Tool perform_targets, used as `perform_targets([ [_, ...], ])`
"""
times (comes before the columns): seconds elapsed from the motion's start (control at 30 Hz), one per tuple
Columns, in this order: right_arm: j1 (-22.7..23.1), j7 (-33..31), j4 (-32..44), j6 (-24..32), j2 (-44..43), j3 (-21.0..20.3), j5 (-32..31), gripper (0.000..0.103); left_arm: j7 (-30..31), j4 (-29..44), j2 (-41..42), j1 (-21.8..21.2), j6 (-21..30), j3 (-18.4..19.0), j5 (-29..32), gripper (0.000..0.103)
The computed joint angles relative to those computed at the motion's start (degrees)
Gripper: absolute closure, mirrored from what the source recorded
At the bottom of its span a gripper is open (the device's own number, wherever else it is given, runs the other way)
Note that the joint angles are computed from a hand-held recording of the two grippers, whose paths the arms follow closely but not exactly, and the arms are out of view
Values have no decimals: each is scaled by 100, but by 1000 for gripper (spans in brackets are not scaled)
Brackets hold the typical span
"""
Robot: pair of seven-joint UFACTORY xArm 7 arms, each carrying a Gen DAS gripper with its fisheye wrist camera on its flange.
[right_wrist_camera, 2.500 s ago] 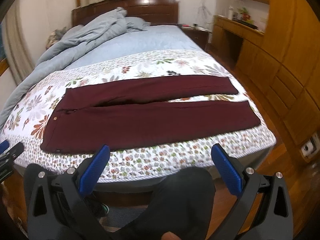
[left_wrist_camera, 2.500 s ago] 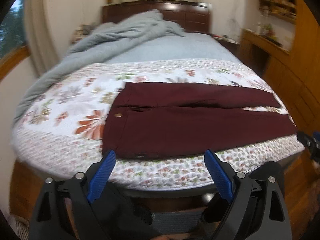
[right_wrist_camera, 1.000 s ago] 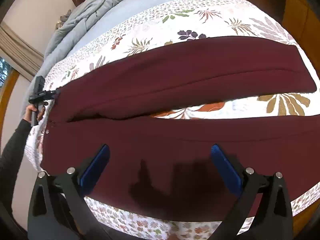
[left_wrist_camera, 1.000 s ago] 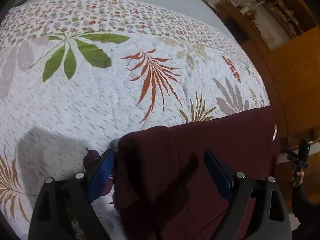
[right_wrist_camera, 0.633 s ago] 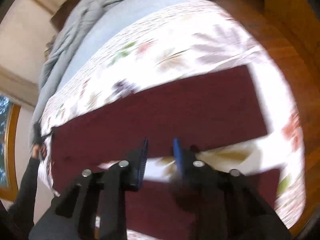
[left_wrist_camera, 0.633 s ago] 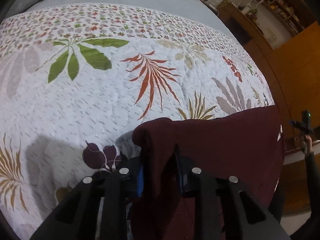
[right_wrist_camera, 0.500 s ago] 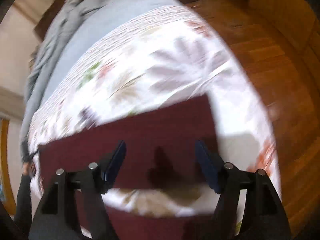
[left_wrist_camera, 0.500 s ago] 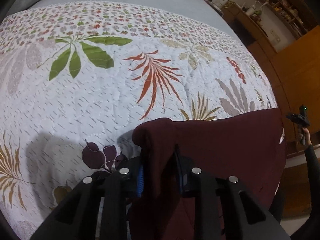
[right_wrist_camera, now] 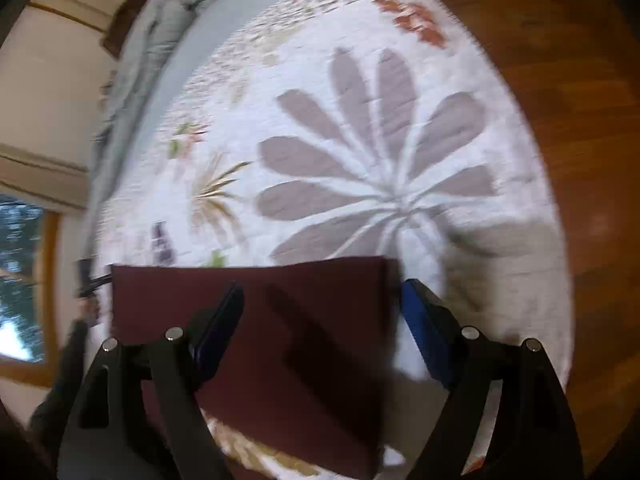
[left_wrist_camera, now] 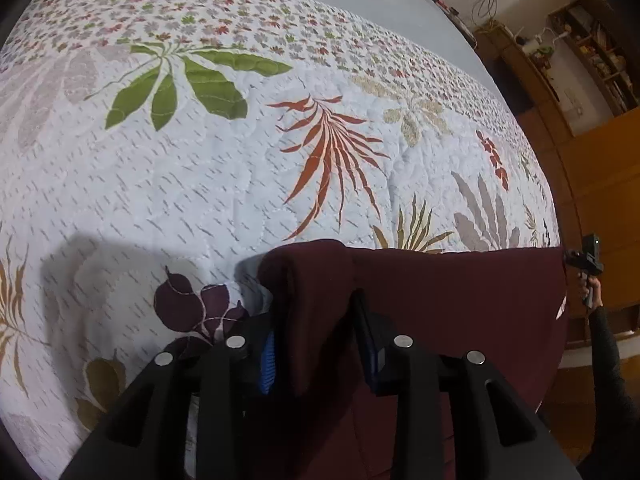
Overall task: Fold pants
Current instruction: 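Grasp the waistband with the right gripper while the left gripper holds its grip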
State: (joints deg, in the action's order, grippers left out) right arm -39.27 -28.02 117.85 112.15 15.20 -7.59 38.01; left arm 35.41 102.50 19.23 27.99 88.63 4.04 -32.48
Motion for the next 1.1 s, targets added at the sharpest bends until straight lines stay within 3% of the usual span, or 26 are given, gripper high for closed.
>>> perform_targets([
  [0.07,-5,-122,54,97,48,29,-4,24,1,-173,-116,-59,-187,10,59,72],
  [0.1,-1,-173,53,107,47,33,-37,30,-9,-246,-172,-97,-280,20,104,75],
  [0.2,-23,-68,137,124,82,21,19,79,-85,-321,-276,-166,-405,49,167,81],
  [0.57,-217,-133,372,161,-352,-97,258,79,140,-588,-1064,-110,-524,251,-419,86],
  [0.8,-302,-348,262,212,-934,-450,374,85,344,-756,-1755,-118,-161,551,-874,86],
  [1.1,-93,-980,-1145,-141,-2352,-1278,117,85,769,-1476,-3054,-293,476,1339,-1221,87],
])
